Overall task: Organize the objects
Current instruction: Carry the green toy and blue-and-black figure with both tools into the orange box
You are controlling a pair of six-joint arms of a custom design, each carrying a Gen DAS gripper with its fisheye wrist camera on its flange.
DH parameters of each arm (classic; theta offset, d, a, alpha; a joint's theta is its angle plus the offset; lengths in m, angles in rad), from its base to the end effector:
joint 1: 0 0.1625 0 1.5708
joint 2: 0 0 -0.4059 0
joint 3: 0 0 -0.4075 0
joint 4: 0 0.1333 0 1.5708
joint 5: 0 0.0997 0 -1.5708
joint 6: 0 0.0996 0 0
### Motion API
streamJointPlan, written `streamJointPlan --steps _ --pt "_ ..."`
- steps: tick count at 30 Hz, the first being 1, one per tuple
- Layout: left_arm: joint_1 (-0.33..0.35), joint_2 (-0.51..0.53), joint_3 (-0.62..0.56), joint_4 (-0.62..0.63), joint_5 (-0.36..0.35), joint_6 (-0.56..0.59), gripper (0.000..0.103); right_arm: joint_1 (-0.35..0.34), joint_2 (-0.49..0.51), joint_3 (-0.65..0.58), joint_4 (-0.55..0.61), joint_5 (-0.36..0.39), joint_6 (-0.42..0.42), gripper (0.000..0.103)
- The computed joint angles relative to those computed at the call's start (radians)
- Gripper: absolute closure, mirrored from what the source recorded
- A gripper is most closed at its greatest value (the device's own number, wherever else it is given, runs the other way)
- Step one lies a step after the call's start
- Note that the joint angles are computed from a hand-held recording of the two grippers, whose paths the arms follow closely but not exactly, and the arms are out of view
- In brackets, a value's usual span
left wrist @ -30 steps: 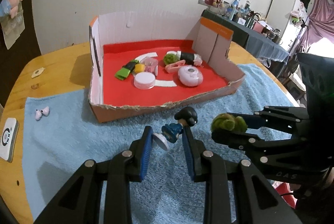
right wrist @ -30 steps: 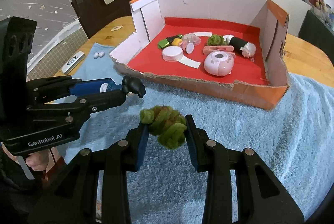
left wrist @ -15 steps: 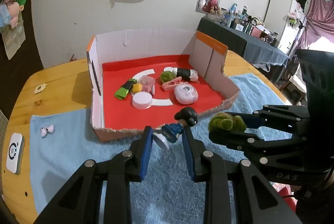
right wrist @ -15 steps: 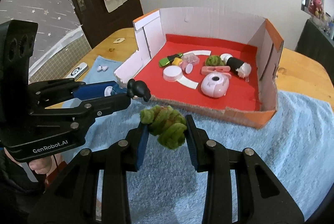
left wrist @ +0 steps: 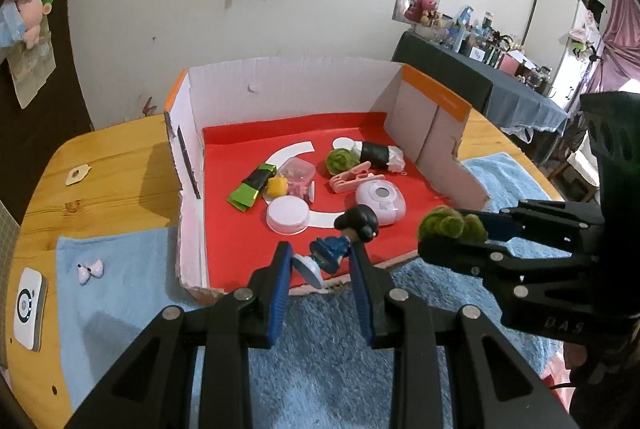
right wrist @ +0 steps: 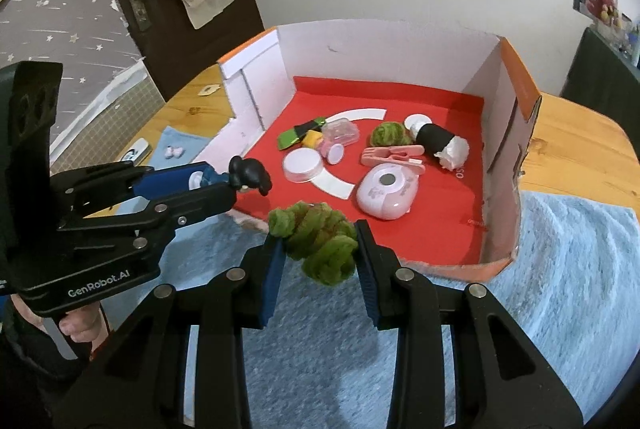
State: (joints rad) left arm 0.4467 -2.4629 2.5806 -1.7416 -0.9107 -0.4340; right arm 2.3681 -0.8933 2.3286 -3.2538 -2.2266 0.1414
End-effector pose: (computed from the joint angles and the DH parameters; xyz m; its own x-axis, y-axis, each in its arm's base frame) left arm -0.0896 -0.2584 0.2962 -0.7149 0.4522 -0.5332 0.6613 0.6851 -0.3056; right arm 0.3551 -0.2453 0.0229 -0.7518 -0.3625 0.5507 -0.5936 0.7358 -0.3260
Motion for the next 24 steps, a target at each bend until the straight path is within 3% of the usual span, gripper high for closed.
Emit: streamJointPlan --steps 16,24 --pt "0.174 0.175 -0.013 -0.199 -0.037 0.130 0.072 -0.090 0.035 -0.057 0.045 0.065 -0.041 0.071" --pt "0.224 0.249 -0.017 -0.258 -0.057 0.174 0.072 -0.134 0.050 -0.073 0.068 0.101 -0.050 0.071"
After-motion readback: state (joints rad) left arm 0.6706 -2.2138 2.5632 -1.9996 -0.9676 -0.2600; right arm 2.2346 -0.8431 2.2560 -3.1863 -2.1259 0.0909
